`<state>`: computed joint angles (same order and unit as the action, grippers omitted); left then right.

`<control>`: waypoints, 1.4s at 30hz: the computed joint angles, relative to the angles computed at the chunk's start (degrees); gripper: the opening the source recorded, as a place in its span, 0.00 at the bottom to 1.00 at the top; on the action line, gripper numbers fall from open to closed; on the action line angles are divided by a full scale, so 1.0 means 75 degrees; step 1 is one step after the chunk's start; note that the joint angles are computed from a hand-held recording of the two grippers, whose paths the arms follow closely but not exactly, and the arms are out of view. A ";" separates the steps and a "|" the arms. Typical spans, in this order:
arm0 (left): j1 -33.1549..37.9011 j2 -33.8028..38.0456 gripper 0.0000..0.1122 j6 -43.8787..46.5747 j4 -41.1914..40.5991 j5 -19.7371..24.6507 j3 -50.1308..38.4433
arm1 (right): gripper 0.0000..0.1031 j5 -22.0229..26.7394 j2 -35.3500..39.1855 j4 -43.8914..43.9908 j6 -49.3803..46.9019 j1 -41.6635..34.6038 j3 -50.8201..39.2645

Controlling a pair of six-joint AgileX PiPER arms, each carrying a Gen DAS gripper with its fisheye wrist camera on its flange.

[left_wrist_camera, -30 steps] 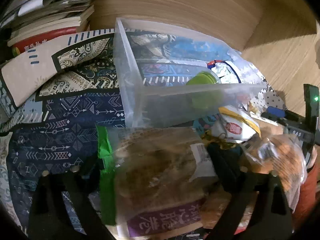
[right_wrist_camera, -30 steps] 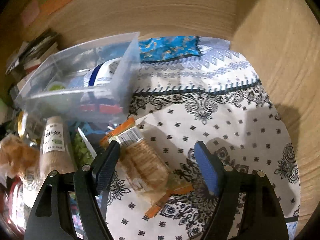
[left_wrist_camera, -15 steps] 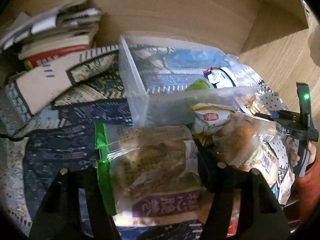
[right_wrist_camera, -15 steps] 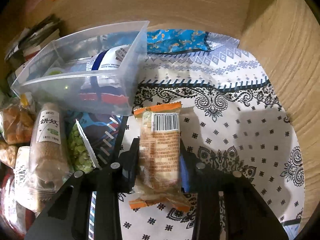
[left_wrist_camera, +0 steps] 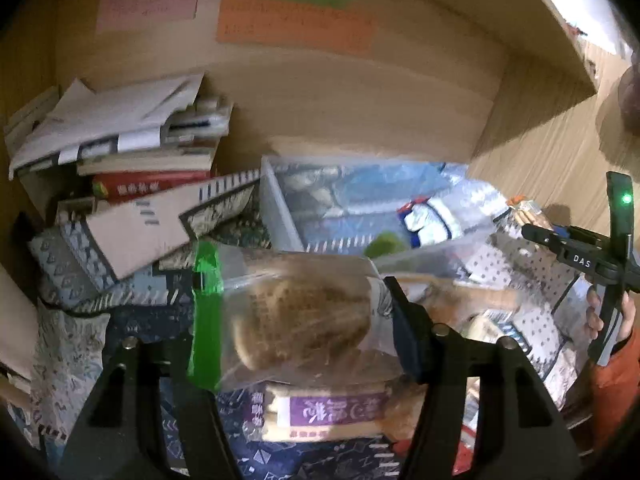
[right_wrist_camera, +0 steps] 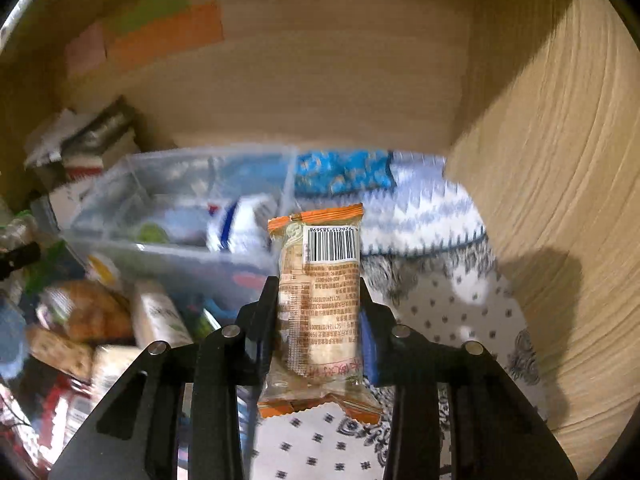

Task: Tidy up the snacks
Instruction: 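Lower the zip bag and biscuit bar into the clear box and release both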

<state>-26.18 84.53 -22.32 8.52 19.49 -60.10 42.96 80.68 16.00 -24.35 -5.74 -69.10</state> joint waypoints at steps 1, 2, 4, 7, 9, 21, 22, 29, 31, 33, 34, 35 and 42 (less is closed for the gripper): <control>-0.0034 -0.0012 0.54 -0.0181 0.0193 0.0028 -0.0086 | 0.31 -0.0010 0.0003 0.0037 0.0016 0.0060 -0.0082; -0.0060 -0.0016 0.54 -0.0326 0.0370 0.0010 -0.0135 | 0.31 -0.0006 -0.0012 0.0078 0.0028 0.0138 -0.0172; -0.0107 0.0010 0.54 -0.0450 0.0533 0.0014 -0.0322 | 0.31 -0.0059 -0.0006 0.0140 0.0075 0.0305 -0.0270; -0.0159 0.0125 0.54 -0.0613 0.0745 0.0021 -0.0668 | 0.31 -0.0124 0.0118 0.0251 0.0110 0.0590 -0.0522; -0.0176 0.0251 0.54 -0.0606 0.0772 0.0035 -0.0889 | 0.31 -0.0154 0.0209 0.0268 0.0168 0.0805 -0.0660; -0.0255 0.1537 0.54 -0.0691 0.1173 0.0303 -0.2377 | 0.31 -0.0035 0.1263 0.0285 0.0414 0.1598 -0.1539; -0.0241 0.1626 0.54 -0.0667 0.1145 0.0307 -0.2444 | 0.31 0.0044 0.1411 0.0303 0.0420 0.1624 -0.1674; -0.0129 0.2473 0.54 -0.0216 0.0705 0.0620 -0.3258 | 0.31 0.0547 0.2225 0.0158 0.0540 0.1764 -0.2462; -0.0071 0.2713 0.54 0.0036 0.0421 0.0747 -0.3503 | 0.31 0.0667 0.2448 0.0015 0.0627 0.1827 -0.2645; 0.0007 0.2883 0.54 0.0321 0.0106 0.0846 -0.3669 | 0.31 0.0751 0.2618 -0.0148 0.0712 0.1906 -0.2784; 0.0036 0.2967 0.54 0.0429 -0.0026 0.0915 -0.3759 | 0.31 0.0833 0.2701 -0.0145 0.0694 0.1901 -0.2857; 0.0045 0.3024 0.55 0.0501 -0.0111 0.0968 -0.3821 | 0.31 0.0947 0.2771 -0.0094 0.0657 0.1886 -0.2927; 0.0084 0.3164 0.59 0.0636 -0.0262 0.1147 -0.4010 | 0.38 0.1084 0.2654 -0.0141 0.0669 0.1915 -0.2883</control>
